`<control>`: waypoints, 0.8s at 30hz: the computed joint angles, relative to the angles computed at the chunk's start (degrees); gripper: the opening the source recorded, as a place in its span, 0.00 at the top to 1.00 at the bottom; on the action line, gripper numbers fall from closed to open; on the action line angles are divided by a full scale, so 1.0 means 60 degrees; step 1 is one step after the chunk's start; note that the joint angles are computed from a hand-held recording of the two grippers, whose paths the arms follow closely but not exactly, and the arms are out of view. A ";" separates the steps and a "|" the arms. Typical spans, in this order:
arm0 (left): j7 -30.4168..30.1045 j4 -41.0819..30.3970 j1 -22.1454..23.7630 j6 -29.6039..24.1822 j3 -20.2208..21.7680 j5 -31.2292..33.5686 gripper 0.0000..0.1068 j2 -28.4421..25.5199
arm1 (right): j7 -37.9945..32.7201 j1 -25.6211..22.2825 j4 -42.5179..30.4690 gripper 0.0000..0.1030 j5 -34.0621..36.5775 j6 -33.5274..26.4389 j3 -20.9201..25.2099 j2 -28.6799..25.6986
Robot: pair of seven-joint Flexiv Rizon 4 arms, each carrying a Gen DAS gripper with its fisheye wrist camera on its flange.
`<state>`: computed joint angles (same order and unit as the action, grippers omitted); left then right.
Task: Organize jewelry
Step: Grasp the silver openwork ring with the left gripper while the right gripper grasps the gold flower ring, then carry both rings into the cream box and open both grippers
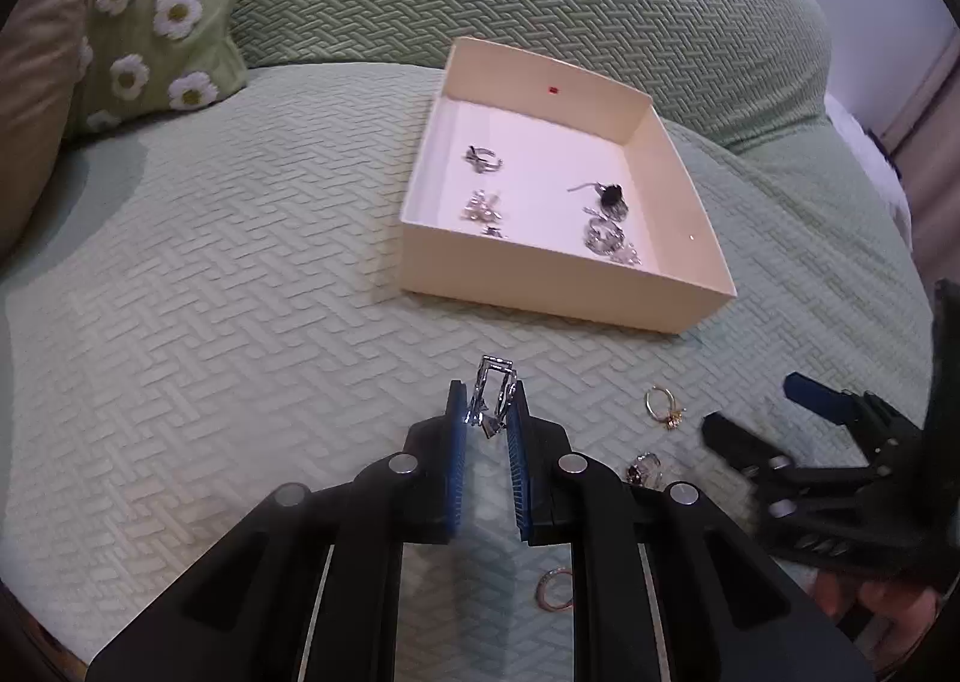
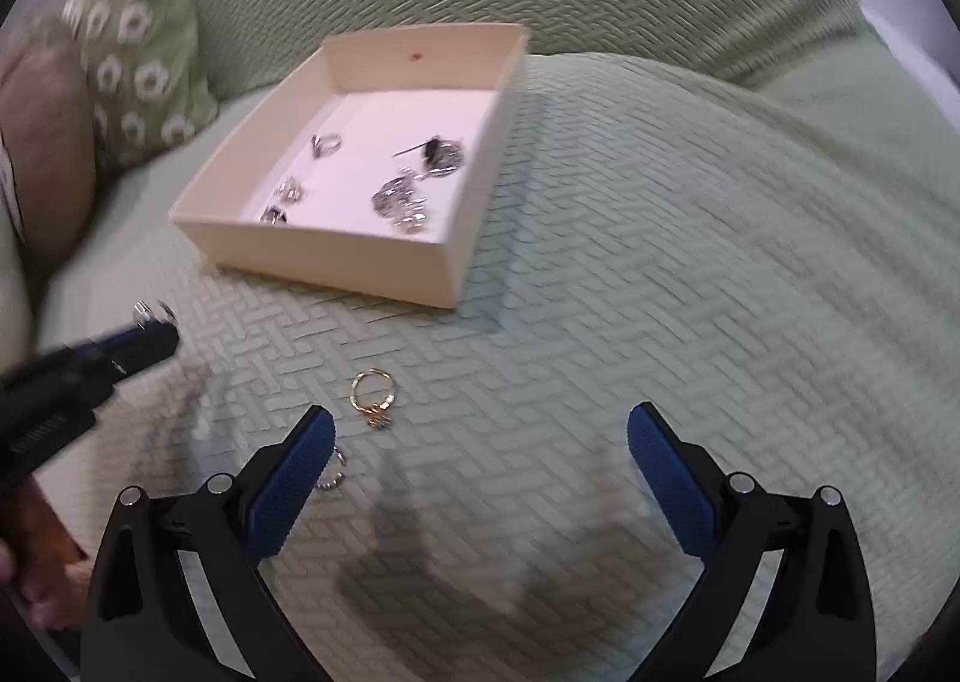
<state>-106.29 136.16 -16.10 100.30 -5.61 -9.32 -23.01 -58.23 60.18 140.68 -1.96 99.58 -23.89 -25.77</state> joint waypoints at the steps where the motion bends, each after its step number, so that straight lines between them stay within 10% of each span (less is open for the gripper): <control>1: 0.0036 0.0016 0.0360 0.0026 -0.0357 0.0060 0.88 -0.0050 | -0.0015 0.0028 -0.0078 0.09 -0.0047 -0.0080 0.0002 -0.0034; 6: -0.0012 0.0245 0.2223 0.0276 -0.2139 0.0520 0.88 -0.0245 | 0.0392 -0.0079 -0.0529 0.34 -0.0574 -0.0783 0.0100 -0.0270; 11: -0.0262 0.0419 0.3642 0.0409 -0.3445 0.1094 0.88 -0.0479 | 0.0934 0.0505 -0.0468 0.36 -0.1157 -0.0858 -0.0543 -0.0440; 19: -0.0411 0.0373 0.4046 0.0320 -0.3763 0.1432 0.88 -0.0582 | 0.0763 0.0537 -0.0367 0.80 -0.1325 -0.0597 -0.0467 -0.0365; 24: -0.0334 0.0321 0.4002 0.0254 -0.3718 0.1474 0.88 -0.0590 | 0.0797 0.0536 -0.0224 0.81 -0.1018 -0.0298 -0.0449 -0.0242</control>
<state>-108.30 138.09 7.91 101.82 -27.92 -0.48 -26.55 -53.45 63.40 139.34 -8.07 97.79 -26.58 -27.22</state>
